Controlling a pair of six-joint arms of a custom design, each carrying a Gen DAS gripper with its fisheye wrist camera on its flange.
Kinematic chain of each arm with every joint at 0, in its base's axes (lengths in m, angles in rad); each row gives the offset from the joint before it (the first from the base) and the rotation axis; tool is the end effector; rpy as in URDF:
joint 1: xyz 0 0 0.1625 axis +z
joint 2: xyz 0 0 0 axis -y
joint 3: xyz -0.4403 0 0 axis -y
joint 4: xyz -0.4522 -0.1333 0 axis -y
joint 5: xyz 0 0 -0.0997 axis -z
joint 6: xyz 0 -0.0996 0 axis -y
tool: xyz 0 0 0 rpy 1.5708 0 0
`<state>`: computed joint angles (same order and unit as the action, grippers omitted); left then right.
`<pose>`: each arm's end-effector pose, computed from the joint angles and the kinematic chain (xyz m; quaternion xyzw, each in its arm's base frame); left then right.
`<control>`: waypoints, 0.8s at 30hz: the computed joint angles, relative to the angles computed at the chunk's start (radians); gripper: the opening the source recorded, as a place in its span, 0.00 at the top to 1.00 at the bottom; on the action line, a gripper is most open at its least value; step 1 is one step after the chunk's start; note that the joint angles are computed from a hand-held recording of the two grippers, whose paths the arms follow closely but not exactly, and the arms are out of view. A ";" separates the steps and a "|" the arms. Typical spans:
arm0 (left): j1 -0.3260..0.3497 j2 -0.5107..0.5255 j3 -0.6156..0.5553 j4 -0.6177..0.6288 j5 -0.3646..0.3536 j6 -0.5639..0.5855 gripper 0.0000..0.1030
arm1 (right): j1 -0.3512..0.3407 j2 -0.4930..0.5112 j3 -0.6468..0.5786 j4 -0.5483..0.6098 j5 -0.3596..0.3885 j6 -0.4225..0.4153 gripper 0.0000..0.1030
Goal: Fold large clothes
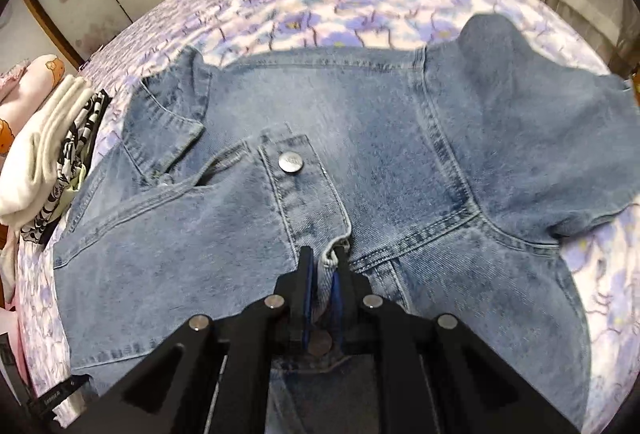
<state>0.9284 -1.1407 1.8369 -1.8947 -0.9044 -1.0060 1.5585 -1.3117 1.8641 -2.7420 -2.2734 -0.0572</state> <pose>-0.2004 -0.5931 0.1635 -0.1084 0.9243 -0.1171 0.3467 0.0613 -0.6239 0.3467 -0.0847 -0.8965 0.2743 0.3375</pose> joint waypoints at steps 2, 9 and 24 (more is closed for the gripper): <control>-0.016 -0.018 0.000 0.007 -0.032 0.004 0.36 | 0.026 -0.008 0.001 0.011 -0.029 0.013 0.90; -0.061 -0.031 -0.003 -0.163 -0.142 0.195 0.52 | 0.106 -0.041 0.021 0.083 0.017 0.027 0.90; 0.024 0.184 -0.115 -0.324 -0.362 0.301 0.92 | 0.103 0.072 0.067 0.187 0.380 -0.023 1.00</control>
